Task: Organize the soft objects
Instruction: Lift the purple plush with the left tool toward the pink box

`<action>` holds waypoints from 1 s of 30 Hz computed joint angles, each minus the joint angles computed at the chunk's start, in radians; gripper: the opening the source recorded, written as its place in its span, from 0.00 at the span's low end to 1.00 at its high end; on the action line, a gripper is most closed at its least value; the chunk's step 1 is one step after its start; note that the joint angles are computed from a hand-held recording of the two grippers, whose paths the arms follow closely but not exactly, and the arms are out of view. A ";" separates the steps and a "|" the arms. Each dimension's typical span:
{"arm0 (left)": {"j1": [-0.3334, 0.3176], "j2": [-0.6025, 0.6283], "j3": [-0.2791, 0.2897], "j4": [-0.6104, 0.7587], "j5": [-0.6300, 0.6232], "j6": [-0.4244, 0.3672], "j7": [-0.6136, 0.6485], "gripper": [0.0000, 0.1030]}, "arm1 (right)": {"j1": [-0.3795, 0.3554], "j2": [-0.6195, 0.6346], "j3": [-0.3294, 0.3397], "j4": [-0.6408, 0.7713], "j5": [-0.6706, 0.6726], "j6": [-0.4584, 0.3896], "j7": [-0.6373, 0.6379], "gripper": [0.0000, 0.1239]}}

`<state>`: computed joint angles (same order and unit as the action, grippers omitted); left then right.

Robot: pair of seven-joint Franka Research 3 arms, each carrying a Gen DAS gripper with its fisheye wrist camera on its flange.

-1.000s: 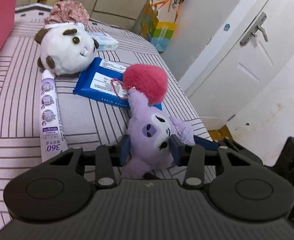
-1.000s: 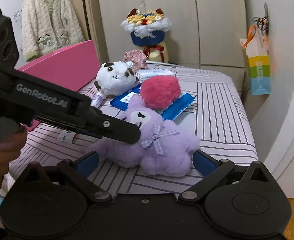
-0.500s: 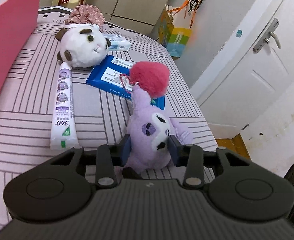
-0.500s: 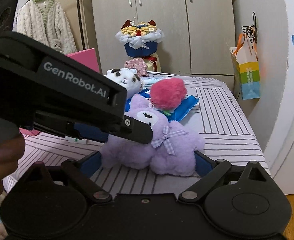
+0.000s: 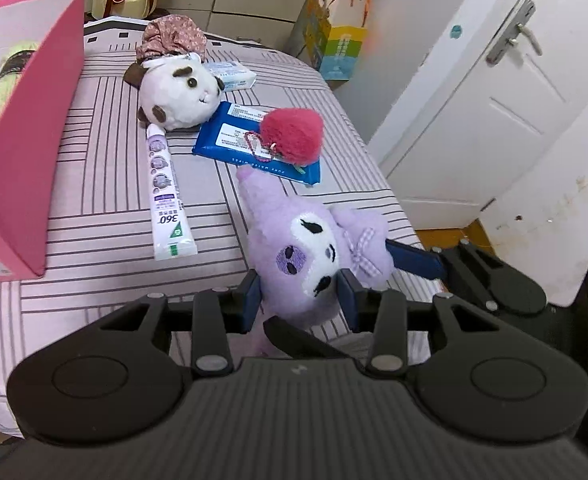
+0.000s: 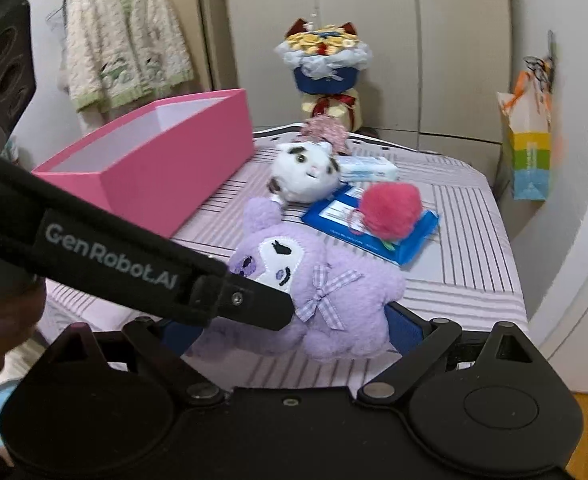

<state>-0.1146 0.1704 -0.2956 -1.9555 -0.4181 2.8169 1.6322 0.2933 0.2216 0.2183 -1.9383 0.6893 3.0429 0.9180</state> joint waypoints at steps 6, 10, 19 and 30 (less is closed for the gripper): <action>0.032 -0.108 0.002 -0.074 -0.260 -0.036 0.223 0.38 | 0.018 -0.061 -0.007 -0.005 -0.004 -0.075 -0.024 0.77; 0.006 -0.174 0.060 -0.115 -0.366 -0.068 0.305 0.38 | 0.048 -0.083 -0.019 0.003 -0.014 -0.107 -0.037 0.77; -0.050 -0.310 0.183 -0.209 -0.486 -0.028 0.434 0.38 | 0.081 -0.051 -0.004 0.137 0.078 -0.192 -0.129 0.77; -0.036 -0.300 0.280 -0.180 -0.461 0.068 0.431 0.38 | 0.130 0.210 0.033 0.506 -0.044 -0.235 -0.169 0.77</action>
<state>-0.1508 -0.1299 -0.0155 -2.1355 -0.8787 2.8851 2.0635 0.4232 0.4312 0.2518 -1.4323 0.6449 2.8081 0.7486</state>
